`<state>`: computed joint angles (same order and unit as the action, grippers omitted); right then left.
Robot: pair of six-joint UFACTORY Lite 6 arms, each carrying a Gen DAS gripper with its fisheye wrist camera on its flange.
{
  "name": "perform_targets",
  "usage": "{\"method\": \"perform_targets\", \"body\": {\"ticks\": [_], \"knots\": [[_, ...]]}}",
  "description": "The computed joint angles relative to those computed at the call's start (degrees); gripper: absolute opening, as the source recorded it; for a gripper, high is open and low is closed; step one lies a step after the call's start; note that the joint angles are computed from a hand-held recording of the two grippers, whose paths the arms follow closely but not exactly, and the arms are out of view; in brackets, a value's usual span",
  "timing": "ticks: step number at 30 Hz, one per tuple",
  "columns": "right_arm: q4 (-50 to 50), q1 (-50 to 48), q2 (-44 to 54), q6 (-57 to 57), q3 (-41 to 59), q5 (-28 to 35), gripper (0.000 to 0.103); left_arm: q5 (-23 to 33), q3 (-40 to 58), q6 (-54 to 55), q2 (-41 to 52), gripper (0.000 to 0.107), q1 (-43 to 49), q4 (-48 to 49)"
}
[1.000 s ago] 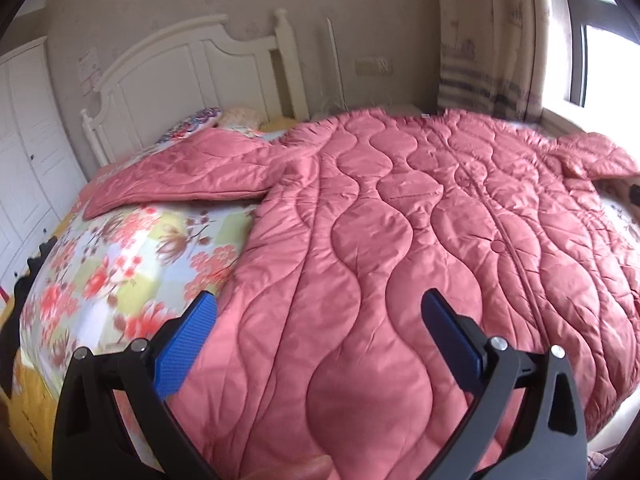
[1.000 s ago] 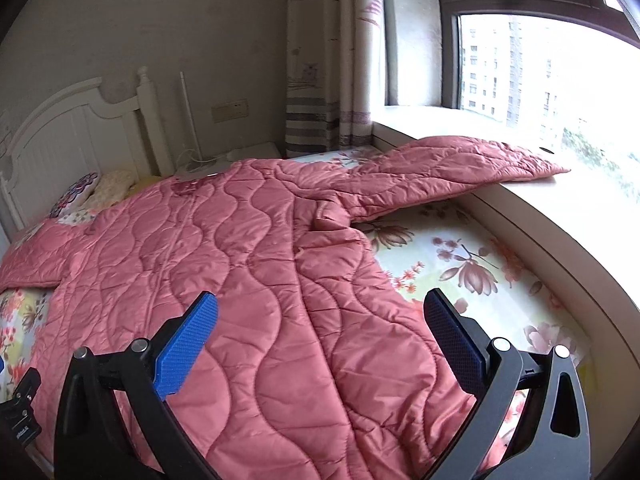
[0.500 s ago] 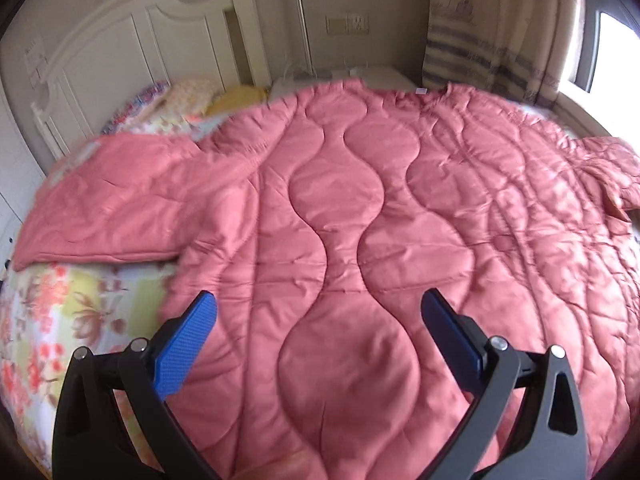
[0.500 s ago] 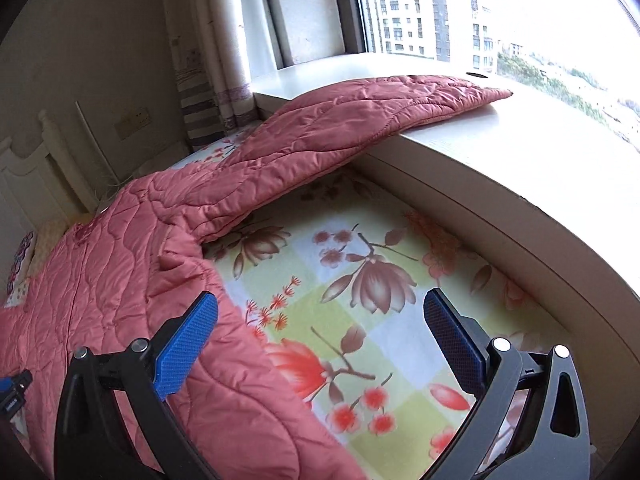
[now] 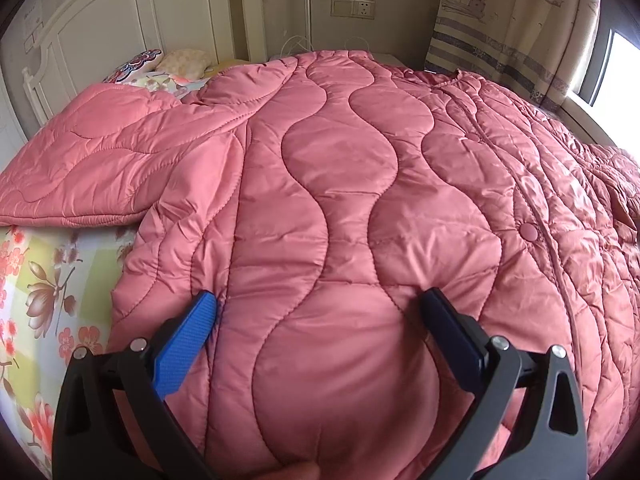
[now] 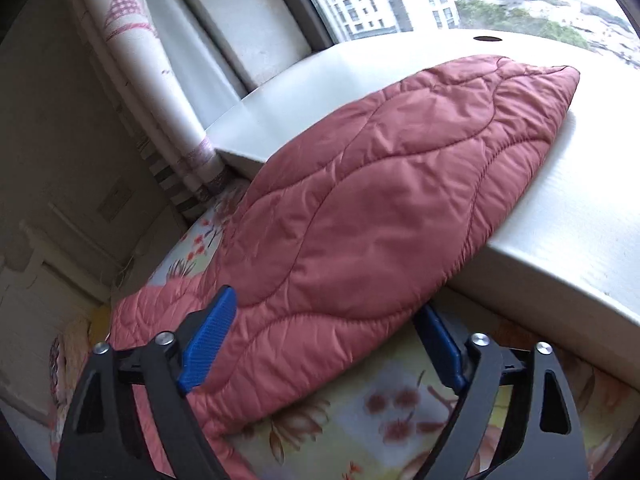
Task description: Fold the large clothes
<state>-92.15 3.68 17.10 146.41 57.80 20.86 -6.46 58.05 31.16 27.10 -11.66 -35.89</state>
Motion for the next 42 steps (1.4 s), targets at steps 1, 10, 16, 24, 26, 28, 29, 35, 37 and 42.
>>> {"method": "perform_targets", "body": {"ticks": [1, 10, 16, 24, 26, 28, 29, 35, 37, 42], "knots": [[1.3, 1.1, 1.3, -0.9, 2.1, 3.8, 0.051, 0.1, 0.2, -0.1, 0.1, 0.101, 0.1, 0.1], [3.0, 29.0, 17.8, -50.1, 33.9, 29.1, 0.033, 0.0, 0.0, -0.3, 0.0, 0.101, 0.0, 0.3], [8.3, 47.2, 46.5, -86.0, 59.2, 28.5, 0.073, -0.1, 0.0, -1.5, 0.1, 0.101, 0.0, 1.4], [16.2, 40.6, 31.2, -70.4, 41.0, 23.4, 0.076, 0.3, 0.4, 0.5, 0.1, 0.101, 0.0, -0.6], [13.6, 37.0, 24.1, -61.0, 32.0, 19.2, 0.076, 0.3, 0.4, -0.5, 0.1, 0.101, 0.0, 0.4], [15.2, 32.0, 21.7, -57.4, 28.8, 14.8, 0.079, 0.3, 0.3, -0.8, 0.0, 0.101, 0.0, 0.6], [16.7, 29.6, 21.5, -56.5, 27.7, 13.5, 0.079, 0.2, 0.1, -1.5, -0.1, 0.101, 0.0, 1.3], [26.6, 15.2, 15.7, -47.5, 20.3, 5.1, 0.083, 0.4, 0.4, -1.7, 0.1, 0.101, 0.2, 1.6], [23.6, 14.8, 13.5, -45.7, 18.2, 3.7, 0.083, 0.4, 0.4, -1.4, 0.1, 0.101, 0.2, 1.3], [7.3, 16.9, 6.8, -34.7, 13.6, 1.1, 0.083, 0.4, 0.6, -0.8, 0.2, 0.101, 0.2, 0.7]]}}
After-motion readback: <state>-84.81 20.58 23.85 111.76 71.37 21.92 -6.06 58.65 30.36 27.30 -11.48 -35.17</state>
